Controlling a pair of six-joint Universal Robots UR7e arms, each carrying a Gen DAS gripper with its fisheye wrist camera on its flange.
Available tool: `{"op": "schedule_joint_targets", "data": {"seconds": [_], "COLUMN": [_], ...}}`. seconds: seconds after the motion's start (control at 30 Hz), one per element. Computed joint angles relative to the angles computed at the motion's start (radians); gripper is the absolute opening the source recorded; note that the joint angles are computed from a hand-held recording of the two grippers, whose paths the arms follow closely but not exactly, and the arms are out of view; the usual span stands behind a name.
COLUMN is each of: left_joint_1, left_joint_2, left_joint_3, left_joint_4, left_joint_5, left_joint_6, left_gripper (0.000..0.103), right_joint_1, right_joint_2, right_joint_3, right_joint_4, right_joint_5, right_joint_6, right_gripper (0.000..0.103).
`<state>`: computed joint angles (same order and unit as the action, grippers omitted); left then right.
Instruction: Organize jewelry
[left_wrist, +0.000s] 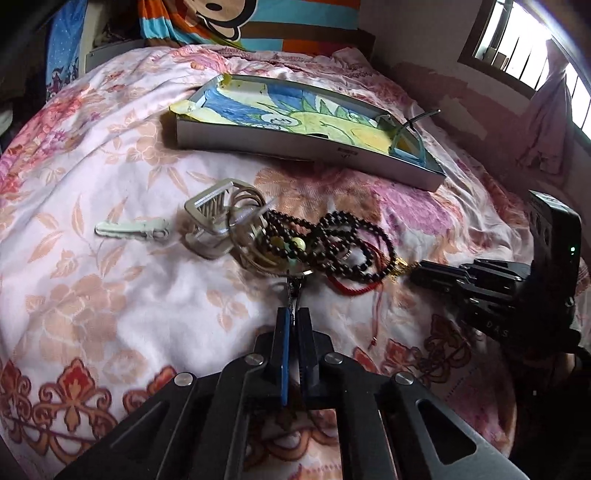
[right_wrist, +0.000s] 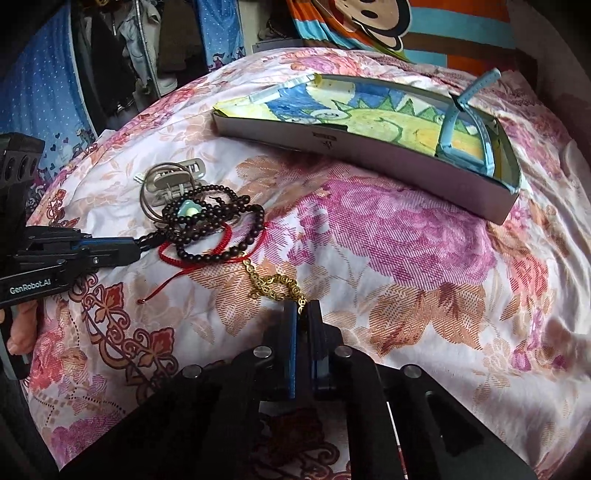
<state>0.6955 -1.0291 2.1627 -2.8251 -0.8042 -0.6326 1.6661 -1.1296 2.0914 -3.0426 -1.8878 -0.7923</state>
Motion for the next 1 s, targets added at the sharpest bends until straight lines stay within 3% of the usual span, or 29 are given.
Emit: {"op": "schedule_joint_targets", "data": {"seconds": [0.13,0.3,0.63,0.83,1.0], "left_joint_1": [-0.014,-0.025,-0.075,-0.059,-0.018], "left_joint_2": [-0.036,-0.051,0.003,0.036,0.094], "left_joint_3": [0.013,0.04,0.07,0.002,-0.108], "left_joint_4": [0.054,0.001,-0.25,-0.348,-0.414], "left_joint_5": [-0.033,-0.066,-0.055,-0.03,0.033], "left_joint_6": [-0.059,-0.054,0.117,0.171,0.297], "left_gripper": [0.004,0.004,0.004,0.004,0.004], "right_joint_1": [0.007,0.011,0.006,0.015,0.027], "right_joint_2": [-0.016,-0.043,-0.095,-0.086,-0.037], "right_joint_3": [0.022,0.05,0.078,0.024,-0.07], "right_joint_4": [-0.043,-0.084,-0.193,-0.245,-0.286], "right_joint_5": [0.008,0.031,0.154,0.226,0.259], "right_joint_6": [-0.032,-0.052,-0.061,-0.024,0.003], "right_gripper": [0.005,0.005,0.005,0.005,0.005]}}
